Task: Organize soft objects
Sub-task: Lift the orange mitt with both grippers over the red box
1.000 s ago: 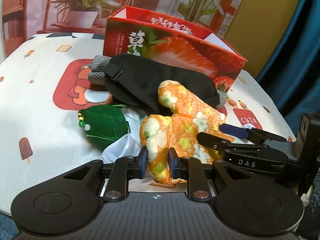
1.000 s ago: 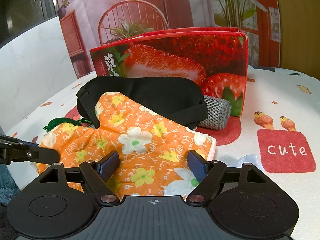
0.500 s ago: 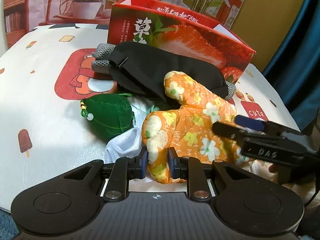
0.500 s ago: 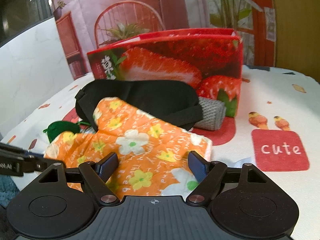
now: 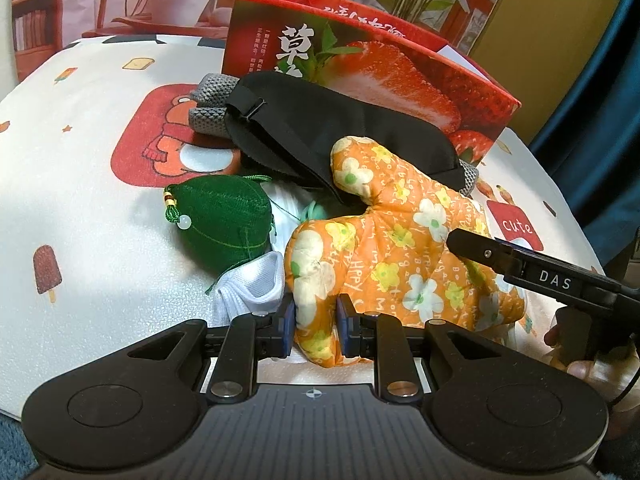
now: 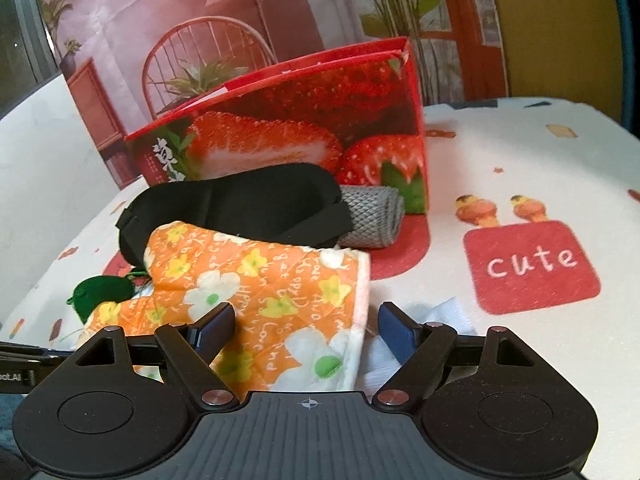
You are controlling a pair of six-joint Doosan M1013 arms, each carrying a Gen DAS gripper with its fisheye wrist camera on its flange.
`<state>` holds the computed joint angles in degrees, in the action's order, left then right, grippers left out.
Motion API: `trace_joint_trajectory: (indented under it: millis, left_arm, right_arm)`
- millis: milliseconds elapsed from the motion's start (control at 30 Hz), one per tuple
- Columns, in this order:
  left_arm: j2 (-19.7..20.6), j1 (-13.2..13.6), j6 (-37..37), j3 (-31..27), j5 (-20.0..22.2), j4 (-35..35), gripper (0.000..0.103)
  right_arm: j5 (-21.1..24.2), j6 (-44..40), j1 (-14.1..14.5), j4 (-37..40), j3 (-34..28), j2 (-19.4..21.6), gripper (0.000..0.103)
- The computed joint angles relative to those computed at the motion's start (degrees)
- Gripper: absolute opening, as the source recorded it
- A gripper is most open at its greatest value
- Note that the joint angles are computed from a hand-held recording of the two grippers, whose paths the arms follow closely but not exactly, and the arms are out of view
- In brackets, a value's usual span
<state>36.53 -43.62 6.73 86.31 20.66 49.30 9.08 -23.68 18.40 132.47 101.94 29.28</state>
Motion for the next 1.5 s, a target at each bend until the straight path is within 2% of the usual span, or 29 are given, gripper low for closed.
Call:
trace_joint_trajectory:
  millis: [167, 233, 267, 333, 433, 700, 833, 900, 1100, 1200, 1300, 1433, 1500]
  left_arm:
    - [-0.1, -0.1, -0.6, 0.0, 0.3, 0.7, 0.022]
    - [-0.3, -0.3, -2.7, 0.3, 0.3, 3.2, 0.021]
    - [-0.5, -0.4, -4.8, 0.6, -0.1, 5.5, 0.018]
    - [-1.0, -0.6, -9.0, 1.2, -0.5, 9.7, 0.016]
    - [-1.5, -0.8, -14.8, 1.9, -0.9, 15.8, 0.015]
    - [-3.0, -1.6, -29.9, 3.2, 1.0, 32.9, 0.014]
    - [-4.2, -1.9, -38.6, 4.0, 3.8, 43.6, 0.014]
    - [-4.5, -1.8, -40.5, 3.7, 5.2, 47.1, 0.014]
    - [-4.2, -0.6, -38.0, 0.5, 7.7, 48.6, 0.014]
    - [-3.2, 0.2, -35.0, -2.1, 8.2, 47.9, 0.014]
    - [-1.9, 1.1, -30.5, -5.6, 8.5, 45.2, 0.014]
    - [0.4, 2.1, -24.0, -10.9, 9.1, 41.2, 0.014]
    - [2.0, 2.5, -17.8, -14.3, 9.6, 37.1, 0.014]
  right_arm:
    - [1.8, 15.9, -0.3, -16.3, -0.6, 0.0, 0.076]
    - [1.5, 19.6, -0.2, -20.8, -0.9, -0.2, 0.065]
    - [1.4, 18.3, -0.2, -20.1, -0.9, -0.5, 0.062]
    - [1.0, 11.5, -0.2, -13.8, -0.5, -1.2, 0.042]
    - [1.7, 8.7, -0.5, -11.3, -0.1, -2.2, 0.029]
    - [2.2, -1.3, -0.3, -5.5, -0.5, -4.2, 0.023]
    - [2.9, -5.8, -0.3, -2.9, -1.9, -4.9, 0.023]
    - [3.3, -6.5, -0.4, -3.0, -3.1, -5.0, 0.023]
    - [3.6, 6.4, -1.0, -18.1, -8.8, -3.6, 0.022]
    - [3.7, 9.4, -1.2, -22.3, -11.9, -2.2, 0.022]
    - [3.3, 10.2, -1.3, -23.8, -15.0, -0.6, 0.022]
    - [2.4, 15.5, -1.6, -30.0, -19.5, 1.9, 0.022]
    - [2.0, 18.6, -1.9, -33.5, -21.6, 3.2, 0.022]
